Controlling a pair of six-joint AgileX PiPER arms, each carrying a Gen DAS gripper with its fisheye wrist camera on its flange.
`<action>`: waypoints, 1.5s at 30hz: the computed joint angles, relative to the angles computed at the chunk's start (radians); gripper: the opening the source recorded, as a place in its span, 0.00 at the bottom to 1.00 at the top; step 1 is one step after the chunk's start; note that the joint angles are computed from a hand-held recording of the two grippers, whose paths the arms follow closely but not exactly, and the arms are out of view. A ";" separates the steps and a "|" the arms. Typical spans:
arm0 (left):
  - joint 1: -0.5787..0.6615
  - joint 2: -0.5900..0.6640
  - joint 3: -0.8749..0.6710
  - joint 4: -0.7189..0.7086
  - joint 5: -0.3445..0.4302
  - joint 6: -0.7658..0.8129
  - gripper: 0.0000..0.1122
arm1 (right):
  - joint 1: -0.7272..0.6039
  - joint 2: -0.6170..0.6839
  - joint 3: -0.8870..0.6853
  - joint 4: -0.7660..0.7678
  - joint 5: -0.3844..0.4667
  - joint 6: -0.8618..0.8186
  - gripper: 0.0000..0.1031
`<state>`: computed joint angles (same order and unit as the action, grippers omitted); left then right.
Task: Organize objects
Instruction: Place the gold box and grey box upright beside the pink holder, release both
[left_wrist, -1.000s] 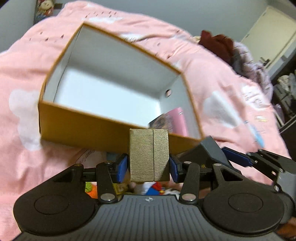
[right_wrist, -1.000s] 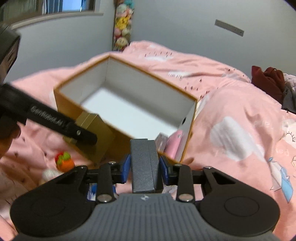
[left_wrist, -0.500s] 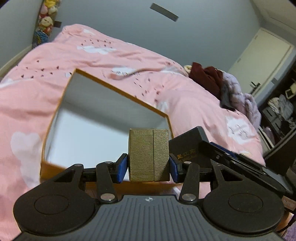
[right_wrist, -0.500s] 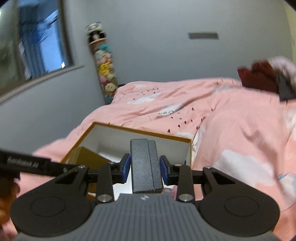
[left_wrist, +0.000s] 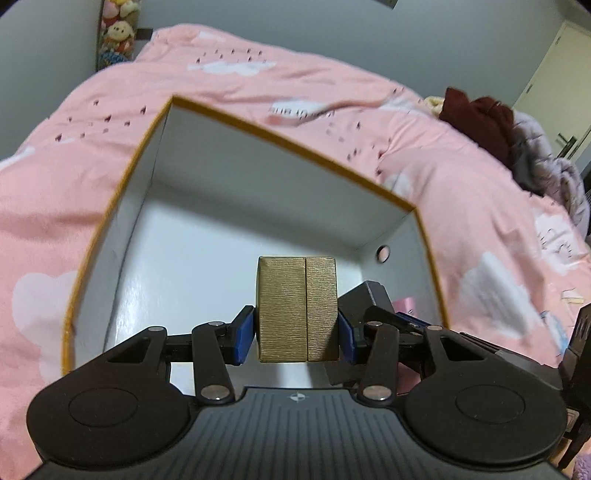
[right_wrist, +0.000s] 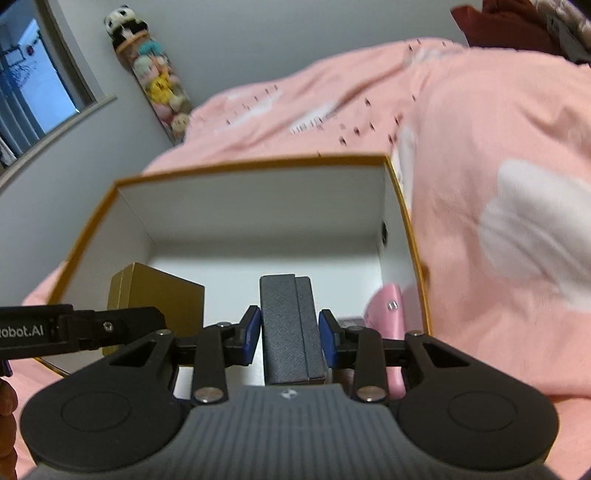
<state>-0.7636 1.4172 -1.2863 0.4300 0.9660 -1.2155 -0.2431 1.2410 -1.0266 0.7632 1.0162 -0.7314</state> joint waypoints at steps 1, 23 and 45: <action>0.006 0.005 0.004 -0.012 -0.006 0.007 0.47 | 0.006 0.003 0.005 -0.013 -0.010 0.006 0.35; 0.036 0.117 -0.065 -0.102 0.060 0.144 0.47 | -0.098 -0.015 -0.017 -0.027 0.097 0.040 0.44; 0.099 0.199 -0.098 -0.320 -0.001 0.306 0.51 | -0.193 -0.057 0.006 -0.020 0.094 -0.012 0.46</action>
